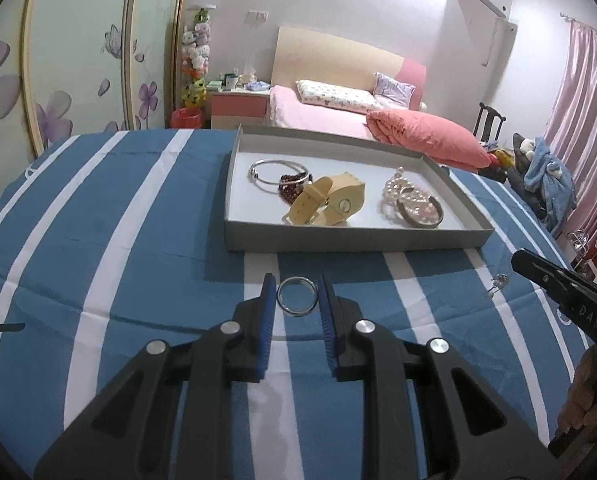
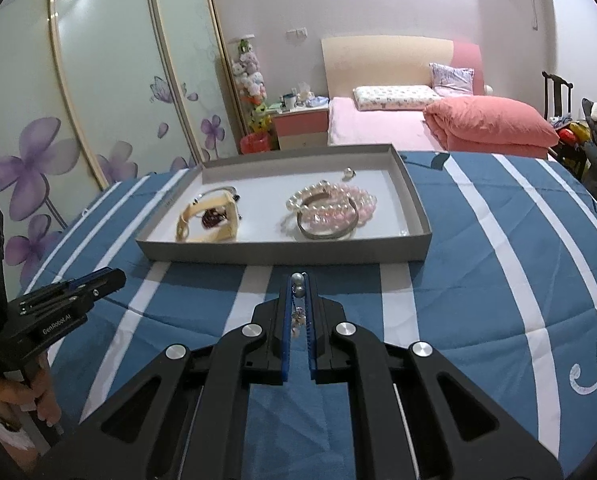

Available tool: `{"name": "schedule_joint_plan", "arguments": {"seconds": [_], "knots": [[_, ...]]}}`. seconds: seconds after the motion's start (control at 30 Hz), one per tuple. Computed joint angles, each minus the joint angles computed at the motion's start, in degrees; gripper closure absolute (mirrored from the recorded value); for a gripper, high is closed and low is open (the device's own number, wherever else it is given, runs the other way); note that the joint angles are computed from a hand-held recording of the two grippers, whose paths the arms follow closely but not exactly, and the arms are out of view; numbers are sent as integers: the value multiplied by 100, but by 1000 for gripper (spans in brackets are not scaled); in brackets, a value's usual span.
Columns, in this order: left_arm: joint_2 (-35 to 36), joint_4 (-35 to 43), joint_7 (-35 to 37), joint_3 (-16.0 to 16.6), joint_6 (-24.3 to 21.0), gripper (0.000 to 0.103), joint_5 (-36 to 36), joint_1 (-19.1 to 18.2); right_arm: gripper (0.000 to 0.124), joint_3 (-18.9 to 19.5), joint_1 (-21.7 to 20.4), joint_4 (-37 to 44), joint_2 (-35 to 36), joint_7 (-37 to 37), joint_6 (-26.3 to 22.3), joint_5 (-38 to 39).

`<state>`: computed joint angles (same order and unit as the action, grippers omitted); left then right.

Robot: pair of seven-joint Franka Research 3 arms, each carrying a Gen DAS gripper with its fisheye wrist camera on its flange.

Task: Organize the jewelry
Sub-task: 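Grasp the small pearl stud earrings with the right tool while the left tool holds the ring, then lower the ring and stud earrings into the grey tray and open both tools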

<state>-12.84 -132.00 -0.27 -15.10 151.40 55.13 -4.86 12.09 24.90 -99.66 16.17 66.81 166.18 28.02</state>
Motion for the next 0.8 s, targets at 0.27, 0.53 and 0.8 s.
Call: {"name": "schedule_joint_plan", "arguments": {"seconds": [0.27, 0.53, 0.8], "knots": [[-110, 24, -173, -89, -76, 81, 271, -21, 117, 197, -74, -52, -106, -428, 179, 359], [-97, 55, -166, -87, -80, 81, 273, -54, 117, 230, -68, -89, -167, -715, 227, 638], [-123, 131, -392, -135, -173, 81, 583, -6, 117, 339, -105, -118, -237, -1039, 574, 952]]}}
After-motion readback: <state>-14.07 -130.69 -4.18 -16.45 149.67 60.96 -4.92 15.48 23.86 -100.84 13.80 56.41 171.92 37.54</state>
